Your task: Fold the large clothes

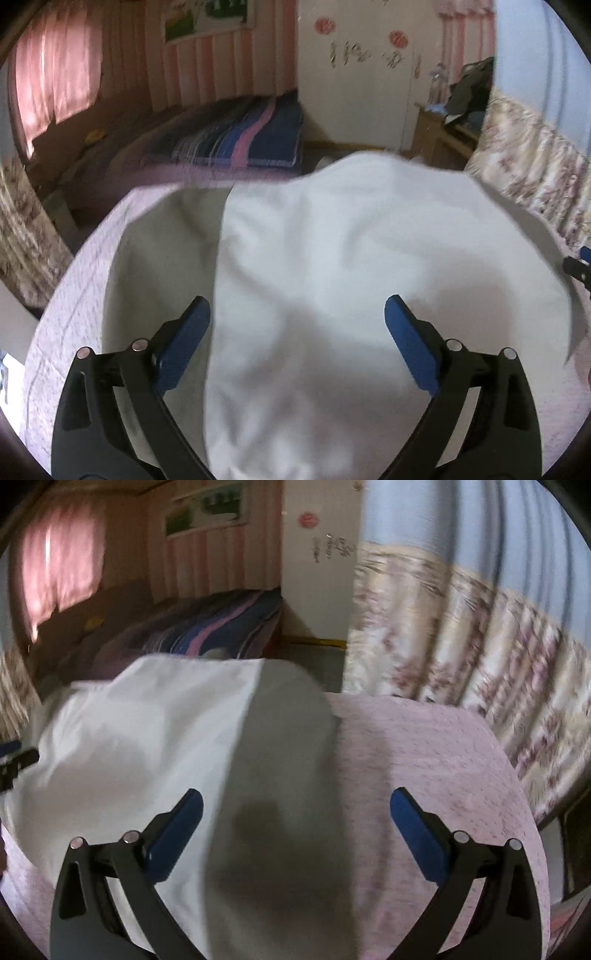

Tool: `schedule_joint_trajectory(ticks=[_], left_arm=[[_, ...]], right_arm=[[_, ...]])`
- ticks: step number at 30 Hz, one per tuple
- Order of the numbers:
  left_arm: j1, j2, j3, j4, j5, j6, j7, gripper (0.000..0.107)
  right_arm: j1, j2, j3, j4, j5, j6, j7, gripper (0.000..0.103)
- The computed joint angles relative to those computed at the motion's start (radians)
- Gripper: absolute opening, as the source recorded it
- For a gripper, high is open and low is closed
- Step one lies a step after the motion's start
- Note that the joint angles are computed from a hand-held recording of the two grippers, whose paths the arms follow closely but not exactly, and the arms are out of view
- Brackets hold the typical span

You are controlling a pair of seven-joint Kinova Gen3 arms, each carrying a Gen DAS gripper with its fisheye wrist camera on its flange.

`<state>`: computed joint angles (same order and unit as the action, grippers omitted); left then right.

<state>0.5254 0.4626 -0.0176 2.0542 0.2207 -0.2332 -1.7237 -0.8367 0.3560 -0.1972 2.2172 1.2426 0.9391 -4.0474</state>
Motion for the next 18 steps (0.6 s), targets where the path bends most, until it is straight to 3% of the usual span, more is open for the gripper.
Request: schedule_joint_trajectory(ticks=[5, 9, 11, 15, 18], left_arm=[[0.135, -0.018, -0.073, -0.016, 0.086, 0.018, -0.048, 0.097], [0.199, 0.025, -0.125, -0.086, 0.136, 0.091, -0.047, 0.097], [0.193, 0.04, -0.118, -0.096, 0.123, 0.102, -0.024, 0.097], [0.186, 0.069, -0.108, -0.116, 0.08, 0.114, 0.01, 0.097], [0.162, 0.08, -0.087, -0.13, 0.048, 0.126, 0.038, 0.097]], right_arm=[[0.041, -0.027, -0.008, 0.048, -0.001, -0.056, 0.048, 0.1], [0.079, 0.01, 0.01, 0.07, 0.061, -0.157, -0.005, 0.099], [0.095, 0.037, 0.016, 0.066, 0.111, -0.202, -0.049, 0.095], [0.093, 0.08, 0.021, 0.04, 0.16, -0.2, -0.136, 0.092], [0.115, 0.083, 0.019, 0.025, 0.183, -0.222, -0.116, 0.09]])
